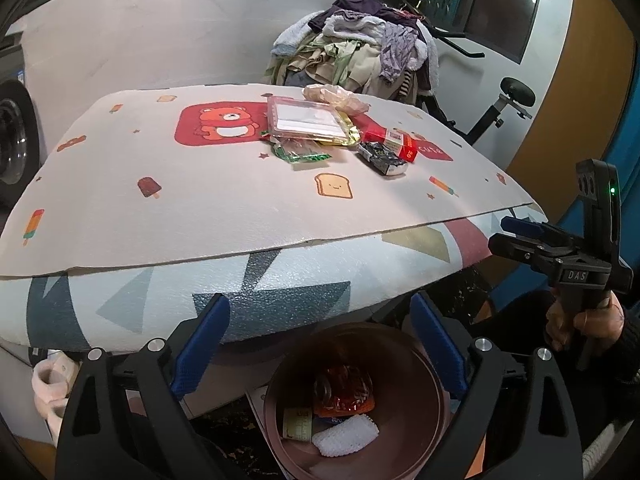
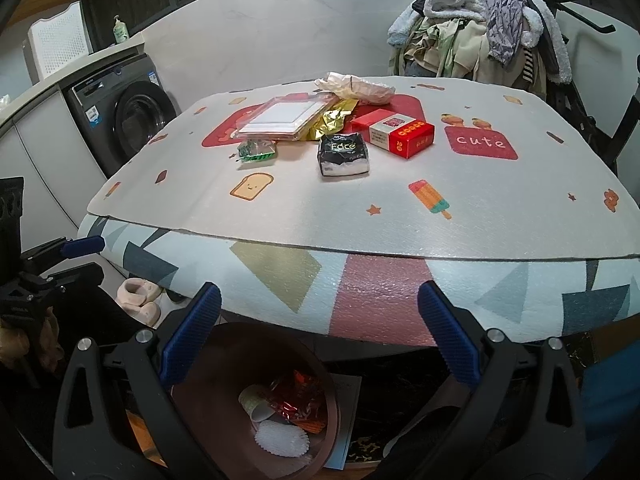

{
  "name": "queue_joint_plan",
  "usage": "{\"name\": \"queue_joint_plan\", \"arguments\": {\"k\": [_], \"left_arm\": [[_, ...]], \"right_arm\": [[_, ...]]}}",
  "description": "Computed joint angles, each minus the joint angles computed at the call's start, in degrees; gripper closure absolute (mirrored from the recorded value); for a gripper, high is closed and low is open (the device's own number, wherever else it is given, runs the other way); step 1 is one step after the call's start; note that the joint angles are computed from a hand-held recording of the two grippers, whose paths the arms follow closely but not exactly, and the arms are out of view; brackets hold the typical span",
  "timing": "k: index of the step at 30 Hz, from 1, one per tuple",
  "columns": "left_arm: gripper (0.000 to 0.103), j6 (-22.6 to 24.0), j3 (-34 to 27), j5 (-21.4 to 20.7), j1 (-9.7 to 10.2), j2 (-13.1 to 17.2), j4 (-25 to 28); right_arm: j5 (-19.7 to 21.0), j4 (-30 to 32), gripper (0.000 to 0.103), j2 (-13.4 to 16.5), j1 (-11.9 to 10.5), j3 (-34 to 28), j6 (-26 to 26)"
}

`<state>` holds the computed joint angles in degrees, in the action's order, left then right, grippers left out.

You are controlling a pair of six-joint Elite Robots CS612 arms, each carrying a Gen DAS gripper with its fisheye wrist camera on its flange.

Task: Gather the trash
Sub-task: 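Grasp the red box with the right gripper while the left gripper grasps the clear blister pack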

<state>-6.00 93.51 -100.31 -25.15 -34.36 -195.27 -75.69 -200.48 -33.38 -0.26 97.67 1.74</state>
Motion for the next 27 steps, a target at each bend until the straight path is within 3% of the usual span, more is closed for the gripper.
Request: {"name": "queue_joint_plan", "arguments": {"k": [6, 11, 17, 24, 27], "left_arm": [[0.014, -3.53, -1.02, -1.65, 1.08, -0.09, -0.86], [0.014, -5.68, -3.93, -2.67, 2.02, 0.31, 0.01], [0.014, -8.68, -8.82, -4.05, 3.15, 1.72, 2.45], [0.014, -7.49, -14.16, -5.04, 3.84, 3.57, 8.14], [0.013, -6.88, -16.63, -5.44, 3.95, 4.50, 10.97]], "right_arm": [[1.71, 2.29, 0.006, -0.29, -1.24, -1.52, 1.99], [-1.48, 5.81, 0.006, 0.60, -2.01, -6.38, 1.59], [-5.03, 13.05, 0.006, 4.41, -2.75, -16.69, 0.74], [-10.09, 25.08, 0.006, 9.57, -1.89, -29.59, -9.28], [-9.39, 27.65, 0.006, 11.02, -1.41, -33.08, -14.68]]}}
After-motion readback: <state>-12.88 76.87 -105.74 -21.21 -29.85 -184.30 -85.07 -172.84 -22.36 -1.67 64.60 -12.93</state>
